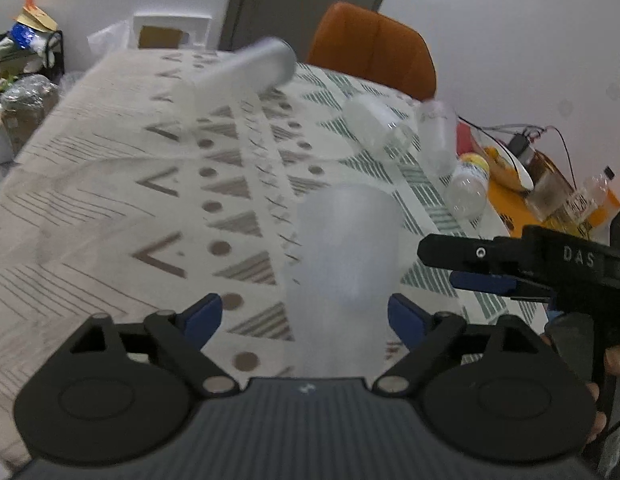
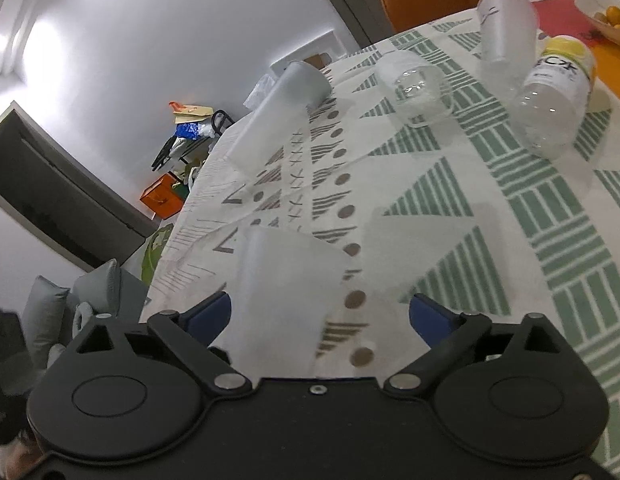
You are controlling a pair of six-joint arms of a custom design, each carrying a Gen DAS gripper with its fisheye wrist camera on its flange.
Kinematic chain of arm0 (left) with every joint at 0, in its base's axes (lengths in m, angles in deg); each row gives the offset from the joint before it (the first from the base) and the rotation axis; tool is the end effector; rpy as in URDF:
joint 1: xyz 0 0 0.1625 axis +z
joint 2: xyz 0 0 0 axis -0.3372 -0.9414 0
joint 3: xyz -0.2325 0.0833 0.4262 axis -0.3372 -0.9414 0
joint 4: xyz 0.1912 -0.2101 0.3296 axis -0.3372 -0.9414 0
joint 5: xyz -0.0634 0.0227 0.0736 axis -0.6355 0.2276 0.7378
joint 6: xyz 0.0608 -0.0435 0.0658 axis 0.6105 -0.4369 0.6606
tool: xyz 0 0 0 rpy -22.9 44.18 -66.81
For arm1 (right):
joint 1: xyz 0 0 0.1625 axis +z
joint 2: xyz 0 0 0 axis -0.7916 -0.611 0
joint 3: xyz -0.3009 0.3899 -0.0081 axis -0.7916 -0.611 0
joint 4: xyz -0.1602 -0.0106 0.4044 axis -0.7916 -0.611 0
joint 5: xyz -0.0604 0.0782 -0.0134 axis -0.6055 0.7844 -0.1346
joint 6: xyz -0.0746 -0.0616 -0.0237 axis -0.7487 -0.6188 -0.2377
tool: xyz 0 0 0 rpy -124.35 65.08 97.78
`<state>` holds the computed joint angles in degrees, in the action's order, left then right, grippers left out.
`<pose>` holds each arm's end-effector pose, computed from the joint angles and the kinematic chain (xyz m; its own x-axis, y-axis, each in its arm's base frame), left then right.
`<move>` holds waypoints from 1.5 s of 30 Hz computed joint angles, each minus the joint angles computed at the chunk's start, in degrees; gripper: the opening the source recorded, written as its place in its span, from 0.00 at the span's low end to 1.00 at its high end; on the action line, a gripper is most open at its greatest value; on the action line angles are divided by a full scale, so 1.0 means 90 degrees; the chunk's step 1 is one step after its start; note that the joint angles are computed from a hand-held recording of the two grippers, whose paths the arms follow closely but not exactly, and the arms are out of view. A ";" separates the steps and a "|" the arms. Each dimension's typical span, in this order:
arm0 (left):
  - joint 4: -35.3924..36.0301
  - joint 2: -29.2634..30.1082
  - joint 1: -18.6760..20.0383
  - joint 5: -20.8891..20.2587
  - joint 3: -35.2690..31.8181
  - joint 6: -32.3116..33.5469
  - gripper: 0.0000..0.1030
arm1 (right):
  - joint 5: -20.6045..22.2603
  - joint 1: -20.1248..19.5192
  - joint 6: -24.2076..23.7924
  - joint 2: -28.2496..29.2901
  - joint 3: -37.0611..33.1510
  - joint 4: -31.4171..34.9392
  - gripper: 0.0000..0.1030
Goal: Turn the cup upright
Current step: 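Close the right gripper on the frosted cup's rim and lift it, then rotate the right tool to turn the held cup mouth up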
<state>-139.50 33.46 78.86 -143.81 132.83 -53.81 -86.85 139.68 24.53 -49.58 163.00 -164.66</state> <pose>-0.3058 -0.8520 0.0716 -0.8242 0.3932 -0.4075 0.5341 0.7790 -0.3286 0.0775 -0.8052 0.2871 -0.9752 0.1172 0.1878 -0.0417 0.7358 -0.6759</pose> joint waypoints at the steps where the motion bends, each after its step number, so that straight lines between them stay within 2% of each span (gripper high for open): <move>1: -0.0048 -0.0022 0.0014 0.0040 0.0016 -0.0013 0.86 | -0.0055 0.0032 0.0023 0.0046 -0.0093 0.0083 0.95; 4: -0.0158 -0.0065 0.0082 0.0085 0.0033 -0.0036 0.86 | -0.0180 0.0109 0.0057 0.0164 -0.0286 0.0213 1.00; 12: -0.0272 -0.0072 0.0300 0.0226 -0.0085 -0.0164 0.87 | -0.0465 0.0245 0.0318 0.0549 -0.1011 0.1001 1.00; 17: -0.0252 -0.0044 0.0423 0.0128 -0.0208 -0.0231 0.87 | -0.0787 0.0287 0.0574 0.0830 -0.1688 0.1815 1.00; 25: -0.0126 0.0124 0.0529 0.0033 -0.0552 -0.0325 0.87 | -0.1208 0.0351 0.0807 0.1155 -0.2339 0.2498 0.99; 31: 0.0021 0.0225 0.0601 -0.0032 -0.0750 -0.0332 0.87 | -0.1381 0.0361 0.1024 0.1326 -0.2640 0.2857 0.90; 34: 0.0068 0.0247 0.0635 -0.0056 -0.0784 -0.0401 0.87 | -0.1447 0.0343 0.1195 0.1379 -0.2746 0.3008 0.80; 37: 0.0107 0.0252 0.0655 -0.0068 -0.0790 -0.0477 0.87 | -0.1426 0.0331 0.1244 0.1335 -0.2643 0.2774 0.78; 39: 0.0097 0.0249 0.0658 -0.0070 -0.0788 -0.0475 0.87 | -0.1390 0.0340 0.1096 0.1284 -0.2530 0.2531 0.78; 45: -0.0077 0.0196 0.0605 -0.0039 -0.0683 -0.0455 0.87 | -0.1076 0.0414 0.0189 0.1061 -0.1954 0.1312 0.78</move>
<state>-140.19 35.23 84.30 -144.16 126.69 -57.90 -96.54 143.41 26.22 -40.03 145.41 -152.84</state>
